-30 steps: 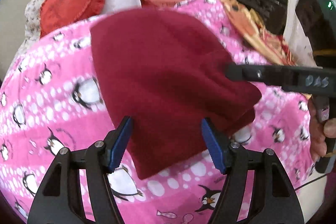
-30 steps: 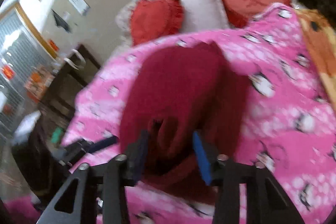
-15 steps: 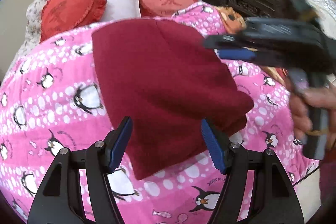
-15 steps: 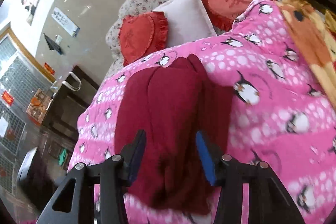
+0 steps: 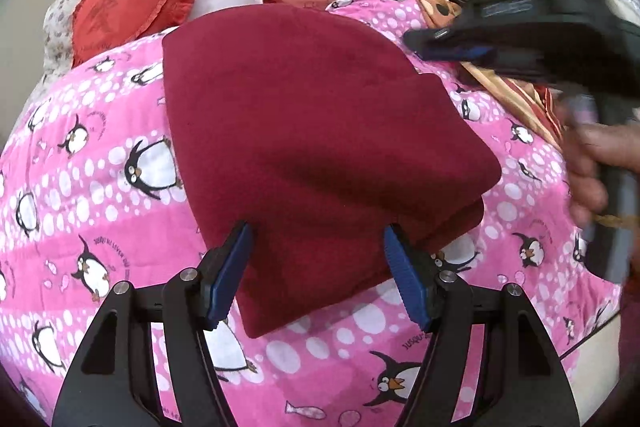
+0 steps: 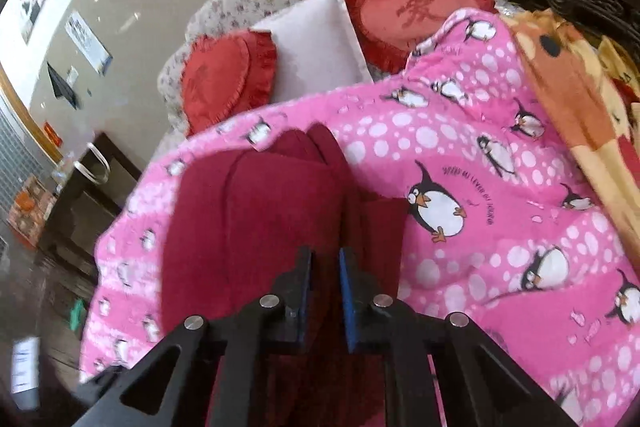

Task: Fold small clothes
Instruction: 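Press the folded sweater flat with both grippers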

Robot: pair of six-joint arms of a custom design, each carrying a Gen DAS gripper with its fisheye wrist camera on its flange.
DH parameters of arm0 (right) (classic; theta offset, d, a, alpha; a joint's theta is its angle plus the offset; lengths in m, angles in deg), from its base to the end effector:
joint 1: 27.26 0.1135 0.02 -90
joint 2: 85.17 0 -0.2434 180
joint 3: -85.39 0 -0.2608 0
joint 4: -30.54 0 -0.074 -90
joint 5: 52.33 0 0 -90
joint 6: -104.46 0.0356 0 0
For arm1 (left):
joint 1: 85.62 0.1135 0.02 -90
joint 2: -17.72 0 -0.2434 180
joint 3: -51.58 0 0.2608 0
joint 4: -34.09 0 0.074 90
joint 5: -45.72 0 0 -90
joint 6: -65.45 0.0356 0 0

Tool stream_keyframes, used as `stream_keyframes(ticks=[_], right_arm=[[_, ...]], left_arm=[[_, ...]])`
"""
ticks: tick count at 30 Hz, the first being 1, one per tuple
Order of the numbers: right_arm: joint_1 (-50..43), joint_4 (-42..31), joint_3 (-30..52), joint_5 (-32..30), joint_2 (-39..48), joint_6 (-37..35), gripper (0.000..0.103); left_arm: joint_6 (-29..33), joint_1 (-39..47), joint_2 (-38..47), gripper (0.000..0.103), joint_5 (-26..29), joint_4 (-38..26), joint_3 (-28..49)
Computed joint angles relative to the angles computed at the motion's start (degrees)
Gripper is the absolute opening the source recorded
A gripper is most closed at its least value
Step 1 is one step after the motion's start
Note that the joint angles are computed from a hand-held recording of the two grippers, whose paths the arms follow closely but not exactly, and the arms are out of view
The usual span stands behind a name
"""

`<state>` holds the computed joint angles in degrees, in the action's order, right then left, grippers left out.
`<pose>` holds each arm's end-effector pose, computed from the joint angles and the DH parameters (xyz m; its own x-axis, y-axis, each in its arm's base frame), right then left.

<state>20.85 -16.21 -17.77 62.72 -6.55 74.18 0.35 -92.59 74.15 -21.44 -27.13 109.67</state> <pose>0.2135 0.2155 0.2644 -0.6730 0.4214 -0.6079 0.1864 0.8920 0.4119 0.1971 -0.0380 0.2318 -0.6470 0.4700 -0.6004 0.6388 0.7641 -0.0902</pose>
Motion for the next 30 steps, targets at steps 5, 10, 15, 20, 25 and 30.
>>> stream_keyframes(ticks=[5,10,15,20,25,30], right_arm=[[7.7,-2.4,4.2,2.8,-0.8,-1.6,0.014],[11.4,-3.4,4.2,1.5,2.3,1.1,0.014],[13.1,-5.7,-1.0,1.7,4.2,8.0,0.018],[14.4,-7.5,-0.3,2.9,4.0,8.9,0.018],[18.2,-14.3,5.2,7.5,5.5,11.8,0.036],[20.5,-15.2,7.6,12.5,4.6,12.4,0.037]], left_arm=[[-1.1,-0.4,-1.2,0.068,-1.2,-0.5,-0.5],[-1.2,0.6,-2.5,0.068,-2.3,-2.8,-0.4],[-1.0,2.1,-3.5,0.068,-3.5,-3.7,0.0],[-0.4,3.2,-4.8,0.068,-3.3,-4.6,0.8],[0.2,4.1,-5.6,0.068,-3.1,-5.0,1.2],[-0.5,4.6,-4.9,0.068,-2.7,-5.0,2.0]])
